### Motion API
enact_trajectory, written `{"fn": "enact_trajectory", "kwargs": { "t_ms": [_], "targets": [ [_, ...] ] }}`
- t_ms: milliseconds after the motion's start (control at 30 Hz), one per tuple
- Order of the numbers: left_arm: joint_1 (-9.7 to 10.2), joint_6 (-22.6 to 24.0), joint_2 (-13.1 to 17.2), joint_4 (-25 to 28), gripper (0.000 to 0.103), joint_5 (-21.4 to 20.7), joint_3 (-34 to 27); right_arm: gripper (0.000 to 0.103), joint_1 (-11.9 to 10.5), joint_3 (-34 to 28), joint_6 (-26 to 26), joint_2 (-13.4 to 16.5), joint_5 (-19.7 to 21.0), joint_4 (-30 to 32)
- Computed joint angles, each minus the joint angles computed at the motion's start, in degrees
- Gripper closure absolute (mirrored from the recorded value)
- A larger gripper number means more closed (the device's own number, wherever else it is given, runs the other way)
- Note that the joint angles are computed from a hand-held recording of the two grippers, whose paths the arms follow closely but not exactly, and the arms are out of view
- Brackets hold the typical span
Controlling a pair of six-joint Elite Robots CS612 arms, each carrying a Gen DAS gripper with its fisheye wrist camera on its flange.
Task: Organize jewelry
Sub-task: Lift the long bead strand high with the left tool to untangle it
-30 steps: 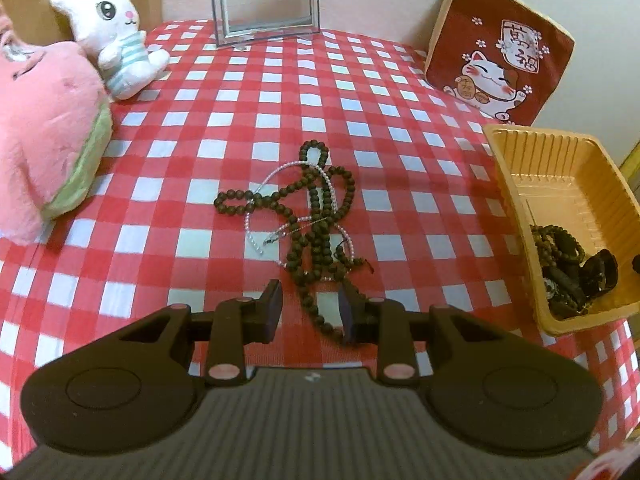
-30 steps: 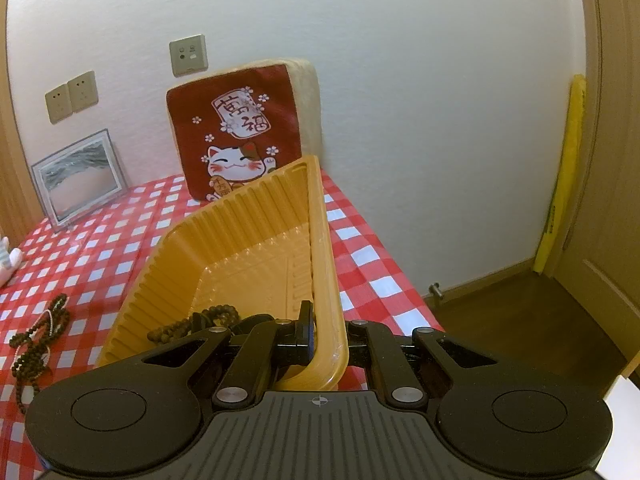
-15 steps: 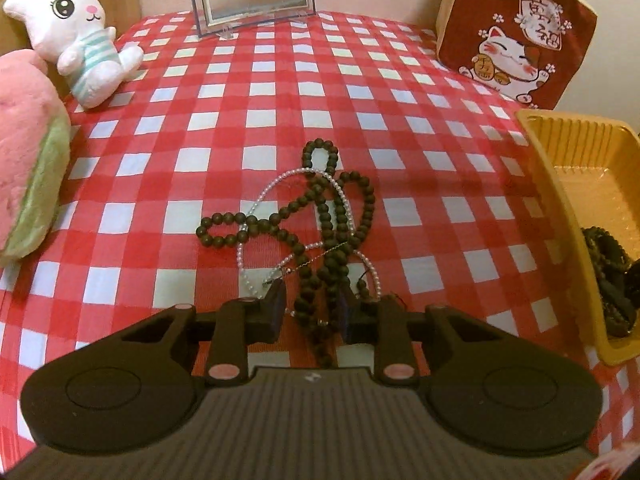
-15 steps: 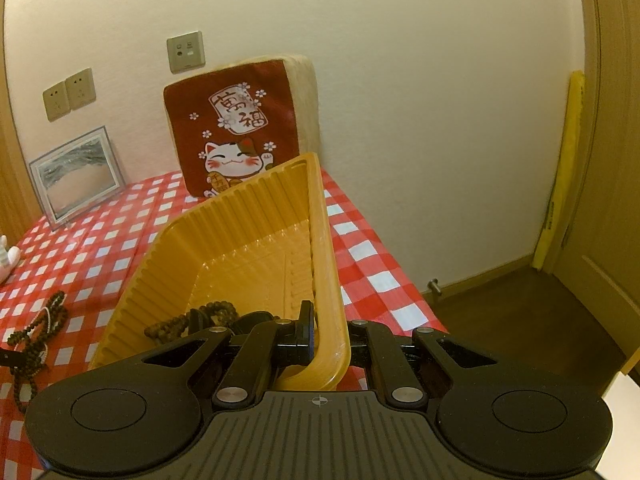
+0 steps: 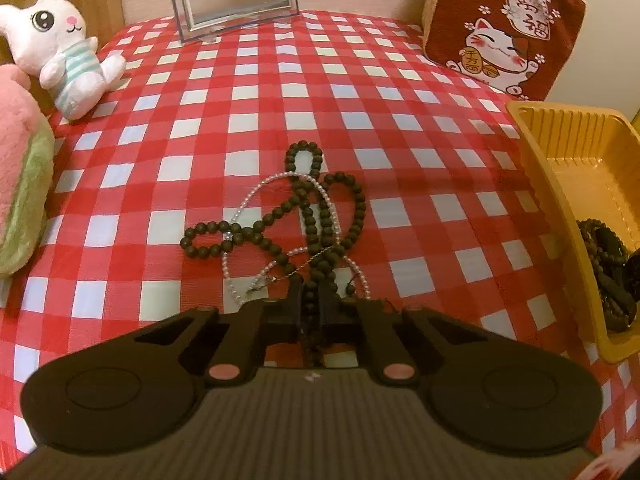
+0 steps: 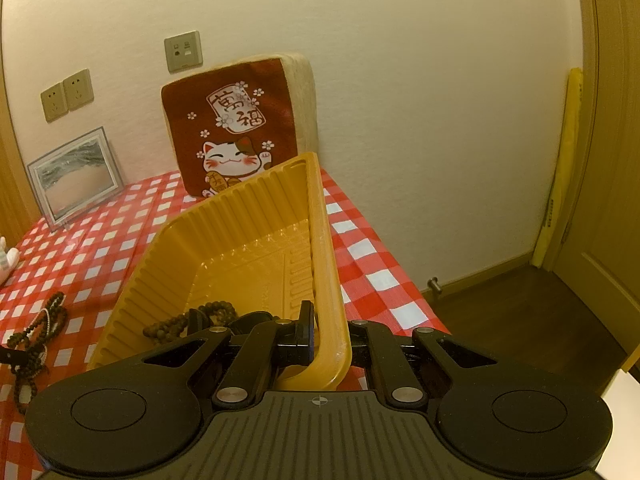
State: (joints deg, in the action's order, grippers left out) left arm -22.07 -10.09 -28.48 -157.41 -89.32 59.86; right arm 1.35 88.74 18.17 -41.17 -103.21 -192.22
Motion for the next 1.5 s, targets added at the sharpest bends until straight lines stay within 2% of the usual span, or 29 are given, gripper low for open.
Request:
{"fn": "enact_trajectory", "kwargs": {
  "t_ms": [300, 433, 533, 700, 1000, 1233, 1500],
  "targets": [
    [0.38, 0.4, -1.4, -3.4, 0.097, -4.7, 1.3, 0.097, 0.1, -0.1, 0.2, 0.1, 0.0, -0.2],
    [0.83, 0.5, -2.9, -7.9, 0.097, -7.4, 2.2, 0.097, 0.1, 0.0, 0.3, 0.1, 0.1, -0.4],
    [1.75, -2.0, -3.9, -11.2, 0.097, -11.1, 1.9, 0.097, 0.0, 0.2, 0.4, 0.0, 0.3, -0.8],
    [2.78, -2.2, -5.9, -16.9, 0.097, -12.9, 1.6, 0.097, 0.0, 0.5, 0.4, -0.1, 0.6, -1.2],
    [3.61, -0.2, -9.3, -23.2, 0.097, -13.2, 1.2, 0.097, -0.1, 0.7, 0.4, -0.2, 0.9, -1.4],
    [3.95, 1.1, -10.3, -25.0, 0.097, -15.0, -0.3, 0.097, -0.1, 0.7, 0.3, -0.2, 1.0, -1.6],
    [4.17, 1.3, -11.0, -27.9, 0.097, -14.8, -1.0, 0.097, -0.1, 0.6, 0.3, -0.2, 1.0, -1.5]
  ]
}}
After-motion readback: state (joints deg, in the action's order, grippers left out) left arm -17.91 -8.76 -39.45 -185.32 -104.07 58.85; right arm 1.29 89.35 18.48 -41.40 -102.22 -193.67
